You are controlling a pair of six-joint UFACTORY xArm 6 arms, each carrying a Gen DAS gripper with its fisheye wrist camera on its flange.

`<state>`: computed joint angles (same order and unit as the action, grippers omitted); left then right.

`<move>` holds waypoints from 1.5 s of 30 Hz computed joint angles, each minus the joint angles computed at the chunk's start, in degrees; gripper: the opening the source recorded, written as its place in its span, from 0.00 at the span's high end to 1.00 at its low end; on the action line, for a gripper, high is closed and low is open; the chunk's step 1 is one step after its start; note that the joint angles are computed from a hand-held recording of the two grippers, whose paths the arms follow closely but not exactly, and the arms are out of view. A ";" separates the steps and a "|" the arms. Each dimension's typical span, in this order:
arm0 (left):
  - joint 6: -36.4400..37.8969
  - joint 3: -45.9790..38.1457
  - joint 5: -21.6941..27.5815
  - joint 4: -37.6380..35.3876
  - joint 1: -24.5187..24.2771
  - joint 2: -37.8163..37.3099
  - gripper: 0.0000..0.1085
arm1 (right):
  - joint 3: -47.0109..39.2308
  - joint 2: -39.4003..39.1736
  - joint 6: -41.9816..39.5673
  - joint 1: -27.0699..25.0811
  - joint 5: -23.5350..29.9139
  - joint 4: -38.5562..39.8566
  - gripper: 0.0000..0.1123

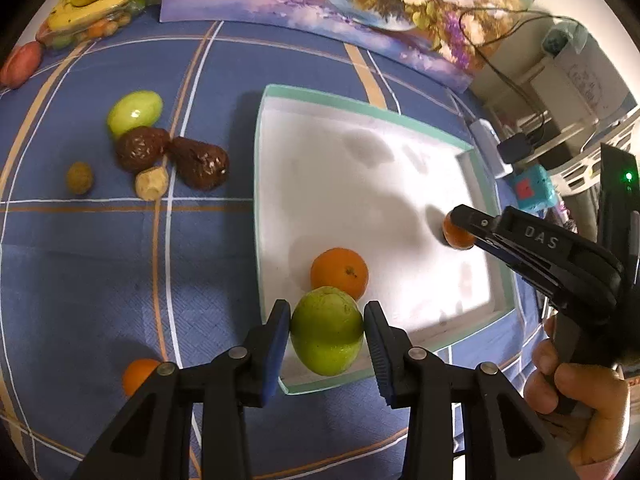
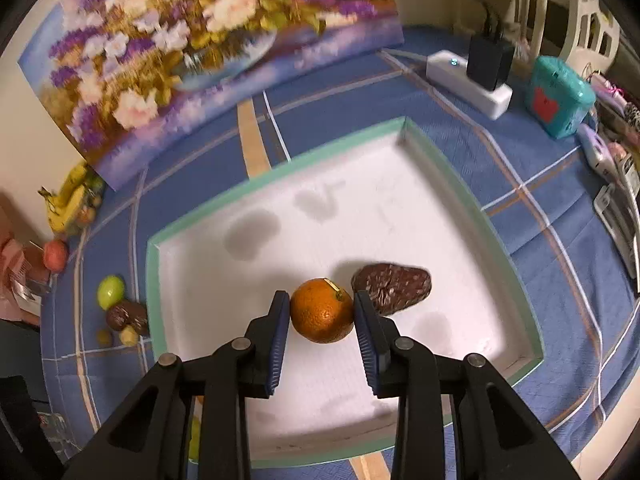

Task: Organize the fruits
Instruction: 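Carry the tangerine with the right tool while the left tool carries the pear to the tray, then open the right tool over the tray while the left tool releases the pear inside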

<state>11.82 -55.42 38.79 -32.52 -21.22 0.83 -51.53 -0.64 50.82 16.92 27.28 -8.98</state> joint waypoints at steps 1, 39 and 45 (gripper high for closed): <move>-0.46 -0.13 0.12 0.57 -0.05 0.31 0.63 | -0.24 0.50 -0.42 0.12 0.31 0.54 0.70; -2.52 0.54 -3.29 -1.01 2.75 -1.60 0.55 | -0.82 -1.71 2.38 0.55 1.35 -5.13 0.69; -7.47 1.31 -5.73 1.36 5.40 -1.97 0.46 | -1.35 -1.01 1.12 0.94 1.42 -3.72 0.69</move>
